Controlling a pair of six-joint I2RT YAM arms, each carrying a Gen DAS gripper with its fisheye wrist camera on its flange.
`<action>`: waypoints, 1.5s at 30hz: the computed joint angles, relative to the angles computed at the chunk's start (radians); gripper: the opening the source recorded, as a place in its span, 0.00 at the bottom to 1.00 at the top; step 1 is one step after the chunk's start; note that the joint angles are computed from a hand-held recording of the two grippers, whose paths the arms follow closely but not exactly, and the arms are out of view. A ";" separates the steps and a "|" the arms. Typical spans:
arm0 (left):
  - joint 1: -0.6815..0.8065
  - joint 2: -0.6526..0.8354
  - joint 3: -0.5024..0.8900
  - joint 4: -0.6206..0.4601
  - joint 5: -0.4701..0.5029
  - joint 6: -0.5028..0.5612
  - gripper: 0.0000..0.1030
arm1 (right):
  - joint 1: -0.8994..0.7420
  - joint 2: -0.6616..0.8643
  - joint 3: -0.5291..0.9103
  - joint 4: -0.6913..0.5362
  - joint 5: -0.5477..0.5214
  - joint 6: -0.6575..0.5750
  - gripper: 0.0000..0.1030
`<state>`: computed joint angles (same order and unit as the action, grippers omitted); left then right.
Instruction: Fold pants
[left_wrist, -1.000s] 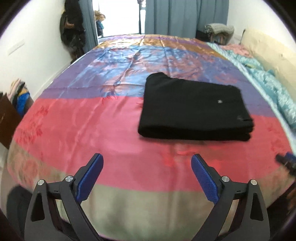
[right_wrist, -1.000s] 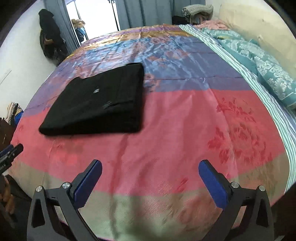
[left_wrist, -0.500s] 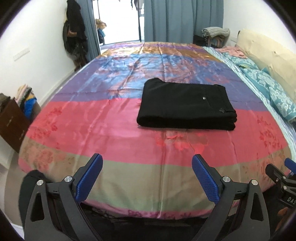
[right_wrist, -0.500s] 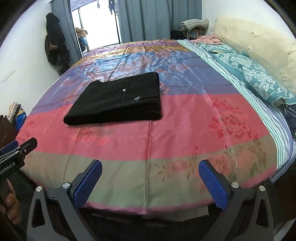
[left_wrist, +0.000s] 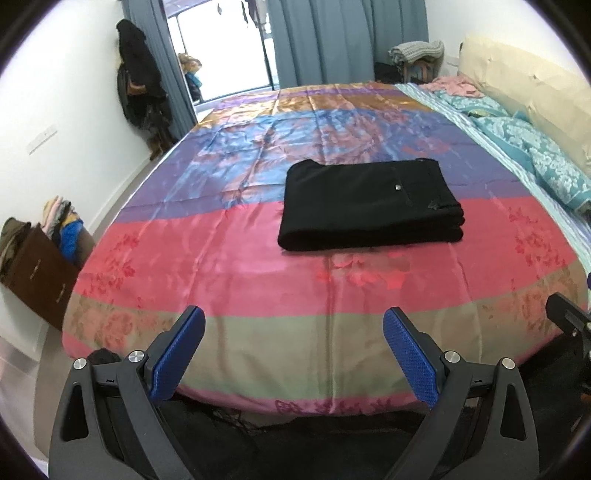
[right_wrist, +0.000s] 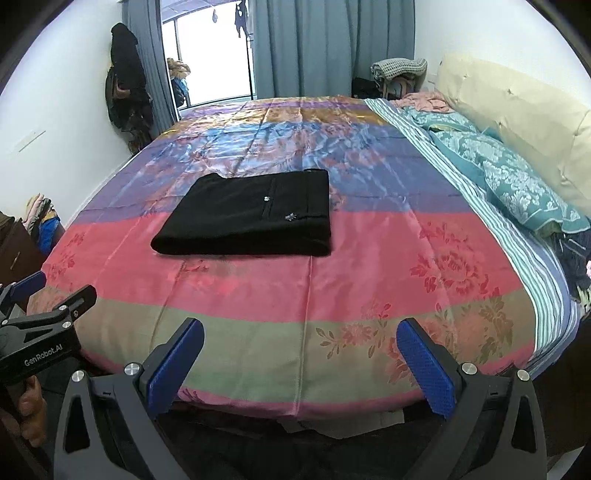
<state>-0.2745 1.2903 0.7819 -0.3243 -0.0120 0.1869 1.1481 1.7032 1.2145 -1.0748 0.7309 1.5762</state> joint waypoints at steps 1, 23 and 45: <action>-0.001 -0.003 0.003 -0.007 0.000 -0.001 0.95 | 0.004 0.002 0.009 -0.013 0.004 0.004 1.00; 0.058 -0.116 0.153 -0.317 0.062 0.088 0.95 | 0.082 0.051 0.268 -0.301 -0.019 0.058 1.00; 0.031 -0.090 0.125 -0.320 0.072 0.084 0.95 | 0.061 0.069 0.214 -0.205 -0.076 0.025 1.00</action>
